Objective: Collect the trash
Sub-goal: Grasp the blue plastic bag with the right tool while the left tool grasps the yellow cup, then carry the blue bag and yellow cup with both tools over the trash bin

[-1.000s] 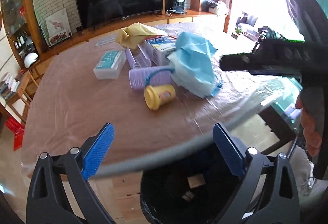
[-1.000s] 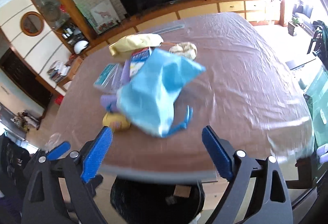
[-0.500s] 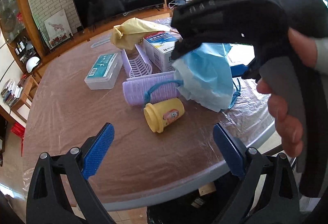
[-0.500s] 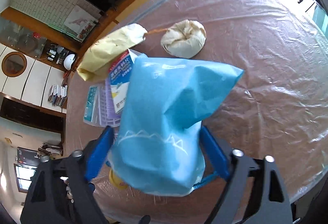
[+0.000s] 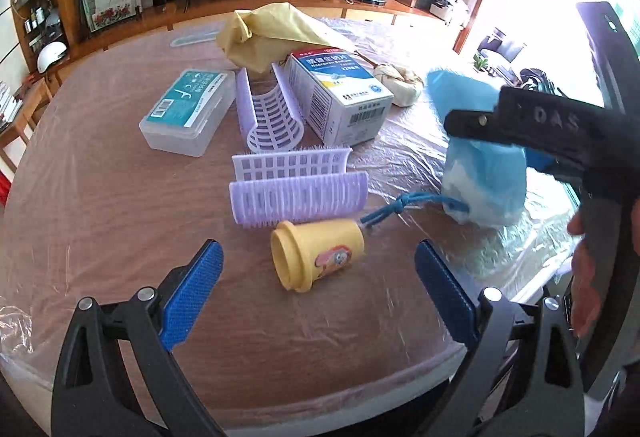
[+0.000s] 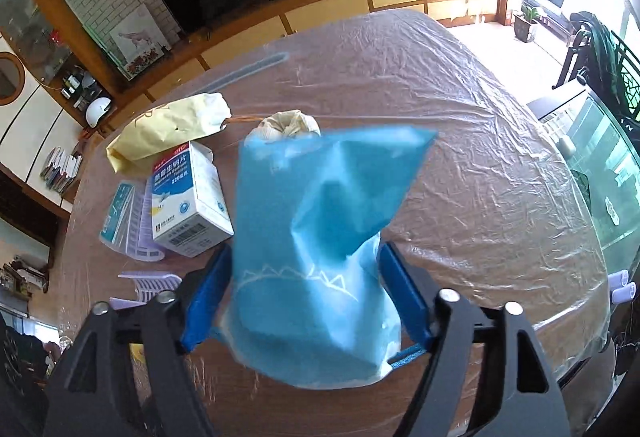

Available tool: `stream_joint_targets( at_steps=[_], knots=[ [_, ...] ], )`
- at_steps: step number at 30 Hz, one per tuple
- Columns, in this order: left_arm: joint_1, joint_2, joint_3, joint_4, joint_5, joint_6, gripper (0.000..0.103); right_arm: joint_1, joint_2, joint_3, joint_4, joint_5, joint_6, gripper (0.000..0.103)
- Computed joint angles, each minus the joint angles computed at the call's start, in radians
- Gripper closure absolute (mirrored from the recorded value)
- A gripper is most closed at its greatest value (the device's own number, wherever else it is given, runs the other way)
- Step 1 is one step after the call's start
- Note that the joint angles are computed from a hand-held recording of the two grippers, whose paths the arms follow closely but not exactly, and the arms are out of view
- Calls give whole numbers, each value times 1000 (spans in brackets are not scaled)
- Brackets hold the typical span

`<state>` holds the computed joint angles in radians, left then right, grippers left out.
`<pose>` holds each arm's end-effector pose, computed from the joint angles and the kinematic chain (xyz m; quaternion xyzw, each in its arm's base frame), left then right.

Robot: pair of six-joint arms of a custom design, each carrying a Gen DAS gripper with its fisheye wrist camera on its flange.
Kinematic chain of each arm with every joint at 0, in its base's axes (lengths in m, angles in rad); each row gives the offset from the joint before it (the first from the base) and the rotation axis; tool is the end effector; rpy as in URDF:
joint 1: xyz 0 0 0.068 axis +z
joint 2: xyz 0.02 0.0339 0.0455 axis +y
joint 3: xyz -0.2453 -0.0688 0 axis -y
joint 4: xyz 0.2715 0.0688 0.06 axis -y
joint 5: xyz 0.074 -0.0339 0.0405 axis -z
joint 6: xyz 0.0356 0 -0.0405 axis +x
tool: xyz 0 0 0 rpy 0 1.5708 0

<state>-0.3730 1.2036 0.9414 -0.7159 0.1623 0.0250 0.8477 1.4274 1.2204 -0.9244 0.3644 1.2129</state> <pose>0.2500 -0.1040 0.2395 0.2117 0.9298 -0.1267 0.2732 0.2137 0.2230 0.2621 0.2131 0.9367 0.0928 0.2619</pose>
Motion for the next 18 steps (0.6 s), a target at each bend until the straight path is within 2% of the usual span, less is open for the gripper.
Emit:
stream_joint_targets(
  at_steps=[4, 8, 13, 17, 18],
  knots=[
    [-6, 41, 21, -4, -24, -3, 18, -8, 0, -11, 12, -24, -7, 18],
    [18, 61, 24, -10, 12, -16, 29, -23, -1, -28, 30, -47, 5, 18],
    [25, 74, 27, 6, 17, -2, 50, -15, -2, -25, 21, -42, 18, 18],
    [28, 66, 20, 8, 28, 13, 52, -8, 11, -15, 20, -38, 13, 22],
    [30, 67, 21, 9, 35, 17, 52, -10, 10, -15, 21, -39, 11, 27]
  ],
)
